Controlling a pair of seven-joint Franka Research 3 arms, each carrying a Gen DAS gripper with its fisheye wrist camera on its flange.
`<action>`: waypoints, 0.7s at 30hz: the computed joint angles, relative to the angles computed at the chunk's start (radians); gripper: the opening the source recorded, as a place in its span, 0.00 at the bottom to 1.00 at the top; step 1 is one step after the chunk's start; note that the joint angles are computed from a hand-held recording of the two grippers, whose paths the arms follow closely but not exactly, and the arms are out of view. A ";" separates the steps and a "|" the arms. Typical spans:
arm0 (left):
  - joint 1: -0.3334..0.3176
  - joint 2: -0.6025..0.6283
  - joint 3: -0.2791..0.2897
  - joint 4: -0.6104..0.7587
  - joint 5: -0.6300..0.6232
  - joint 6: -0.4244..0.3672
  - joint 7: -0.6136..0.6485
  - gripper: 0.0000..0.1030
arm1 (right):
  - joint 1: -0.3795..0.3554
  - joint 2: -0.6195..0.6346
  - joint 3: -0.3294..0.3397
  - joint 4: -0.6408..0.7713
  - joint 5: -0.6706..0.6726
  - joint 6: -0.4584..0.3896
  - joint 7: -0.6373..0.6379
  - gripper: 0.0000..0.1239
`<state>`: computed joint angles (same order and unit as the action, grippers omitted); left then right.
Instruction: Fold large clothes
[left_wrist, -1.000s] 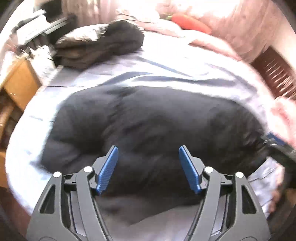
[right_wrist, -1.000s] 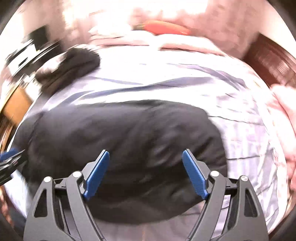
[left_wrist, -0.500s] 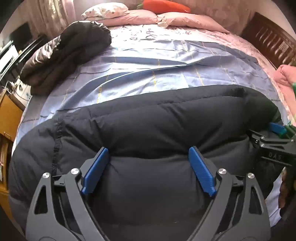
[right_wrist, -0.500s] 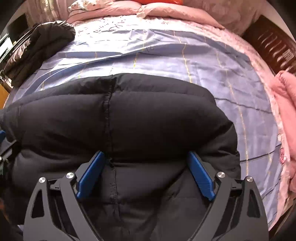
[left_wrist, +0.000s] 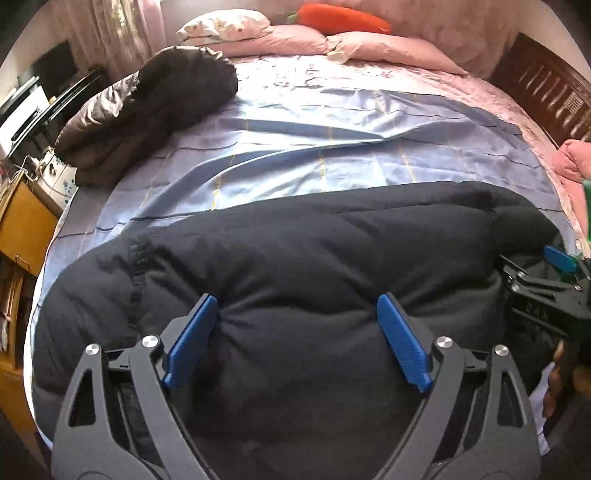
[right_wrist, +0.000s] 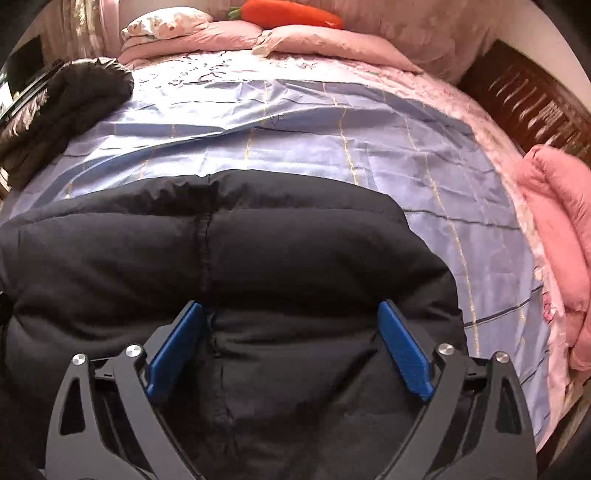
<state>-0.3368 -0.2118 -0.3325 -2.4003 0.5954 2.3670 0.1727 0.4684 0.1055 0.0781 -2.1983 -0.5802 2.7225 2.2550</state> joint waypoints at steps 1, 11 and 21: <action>0.001 0.006 -0.003 0.006 0.007 -0.010 -0.002 0.89 | 0.014 0.001 0.000 0.013 -0.045 -0.032 0.024 0.77; -0.003 -0.250 0.026 -0.177 -0.203 -0.037 -0.065 0.90 | -0.060 -0.159 0.053 -0.113 -0.011 -0.059 0.109 0.77; 0.051 -0.351 0.038 -0.271 -0.266 -0.156 -0.067 0.96 | -0.072 -0.093 0.042 -0.100 0.109 -0.053 0.055 0.82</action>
